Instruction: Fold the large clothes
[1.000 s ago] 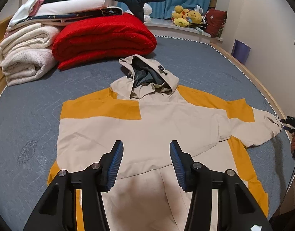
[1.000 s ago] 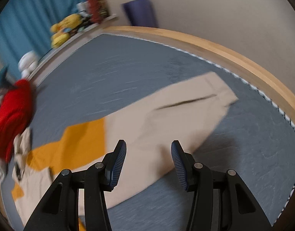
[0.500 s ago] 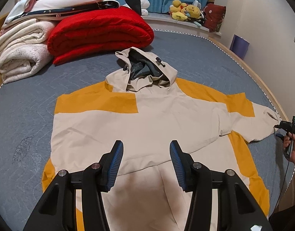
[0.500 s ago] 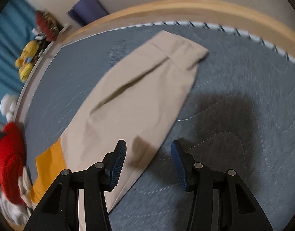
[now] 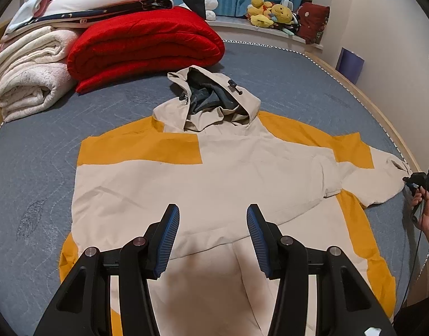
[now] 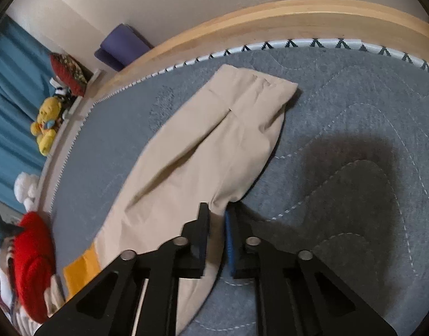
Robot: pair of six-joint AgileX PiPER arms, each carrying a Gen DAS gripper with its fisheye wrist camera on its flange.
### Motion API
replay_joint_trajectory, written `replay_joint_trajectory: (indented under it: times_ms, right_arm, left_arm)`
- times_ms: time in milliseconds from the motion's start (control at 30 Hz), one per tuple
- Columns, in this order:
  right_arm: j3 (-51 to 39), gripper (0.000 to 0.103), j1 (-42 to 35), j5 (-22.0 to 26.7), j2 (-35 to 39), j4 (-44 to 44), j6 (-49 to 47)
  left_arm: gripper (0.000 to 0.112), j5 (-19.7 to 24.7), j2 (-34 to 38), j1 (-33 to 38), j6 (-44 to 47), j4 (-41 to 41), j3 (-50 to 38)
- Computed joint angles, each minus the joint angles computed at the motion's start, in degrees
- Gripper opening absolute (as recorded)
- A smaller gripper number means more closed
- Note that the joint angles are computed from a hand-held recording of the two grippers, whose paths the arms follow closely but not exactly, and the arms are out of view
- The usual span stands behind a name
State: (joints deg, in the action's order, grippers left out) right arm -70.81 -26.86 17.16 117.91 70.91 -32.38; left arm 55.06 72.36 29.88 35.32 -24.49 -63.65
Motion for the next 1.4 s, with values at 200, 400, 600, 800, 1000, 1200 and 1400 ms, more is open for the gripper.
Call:
replay_joint_trajectory:
  times_ms: [200, 400, 600, 800, 1000, 1200, 1400]
  right_arm:
    - [-1.06, 0.004, 6.13, -5.90, -5.40, -19.51, 17.94]
    - [-2.74, 0.003, 13.42, -6.03, -12.17, -53.88, 48.33]
    - [-7.47, 0.003, 23.66, -1.08, -18.24, -76.85, 66.51]
    - [-11.70, 0.003, 35.41, 3.52, -21.91, -85.76, 74.08]
    - [-16.11, 0.003, 47.62, 8.46, -21.80, -82.21, 70.34]
    - [-25.49, 0.003, 60.36, 16.45, -11.41, -80.66, 65.21]
    - [-38.56, 0.003, 69.89, 22.62, -1.38, -85.45, 67.13]
  left_arm:
    - [0.047, 0.59, 0.84, 0.91, -0.44, 0.40, -1.36]
    - [0.047, 2.44, 1.86, 2.49, -1.56, 1.80, -2.22]
    - [0.047, 4.61, 2.71, 5.97, -1.61, 0.72, -3.95]
    - [0.047, 7.09, 3.06, 8.72, -0.98, -0.27, -5.11]
    - [0.047, 8.57, 3.74, 10.92, -0.07, -0.96, -6.59]
    - [0.047, 10.07, 5.77, 13.94, -0.17, -1.63, -9.11]
    - [0.047, 13.12, 8.27, 18.49, 1.28, -3.12, -12.73]
